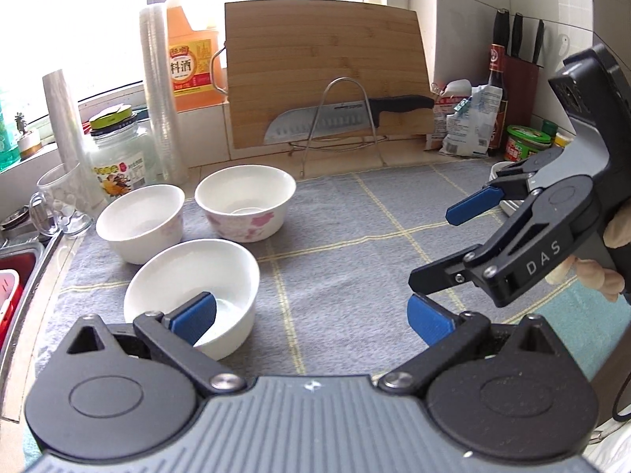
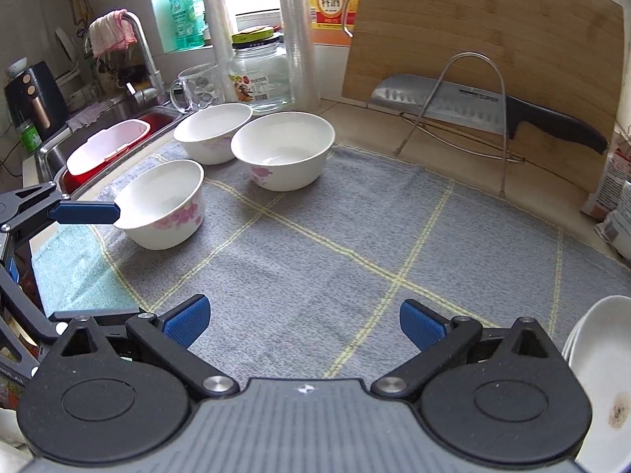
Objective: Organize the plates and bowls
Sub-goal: 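Withdraw both tools from the stack toward the white bowls, then reach into the white bowl and grasp its rim with the right tool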
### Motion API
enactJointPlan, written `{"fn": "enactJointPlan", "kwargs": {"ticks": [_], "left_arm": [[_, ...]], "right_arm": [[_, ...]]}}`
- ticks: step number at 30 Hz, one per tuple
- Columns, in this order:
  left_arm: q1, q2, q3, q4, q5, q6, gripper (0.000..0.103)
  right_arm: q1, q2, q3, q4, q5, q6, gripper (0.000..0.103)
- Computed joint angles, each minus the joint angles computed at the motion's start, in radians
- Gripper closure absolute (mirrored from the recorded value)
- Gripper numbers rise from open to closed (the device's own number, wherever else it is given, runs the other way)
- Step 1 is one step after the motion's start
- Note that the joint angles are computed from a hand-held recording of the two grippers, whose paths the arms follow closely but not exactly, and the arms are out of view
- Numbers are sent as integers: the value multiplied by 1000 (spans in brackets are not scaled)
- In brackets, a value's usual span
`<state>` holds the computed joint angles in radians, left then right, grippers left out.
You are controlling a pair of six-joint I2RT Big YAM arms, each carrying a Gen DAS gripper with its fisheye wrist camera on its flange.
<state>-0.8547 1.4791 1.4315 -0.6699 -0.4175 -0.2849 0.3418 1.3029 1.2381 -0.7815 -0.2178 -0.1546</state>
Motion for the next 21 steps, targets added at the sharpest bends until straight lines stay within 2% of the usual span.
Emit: {"fn": "enactJointPlan", "kwargs": {"ticks": [8, 14, 21], "left_arm": [[73, -65, -75, -4, 9, 53, 1], [103, -84, -120, 1, 8, 62, 1], [123, -77, -152, 48, 21, 48, 1]], "right_arm": [[101, 44, 22, 34, 37, 3, 0], [144, 79, 54, 48, 56, 7, 0], [167, 130, 110, 63, 40, 15, 0]]}}
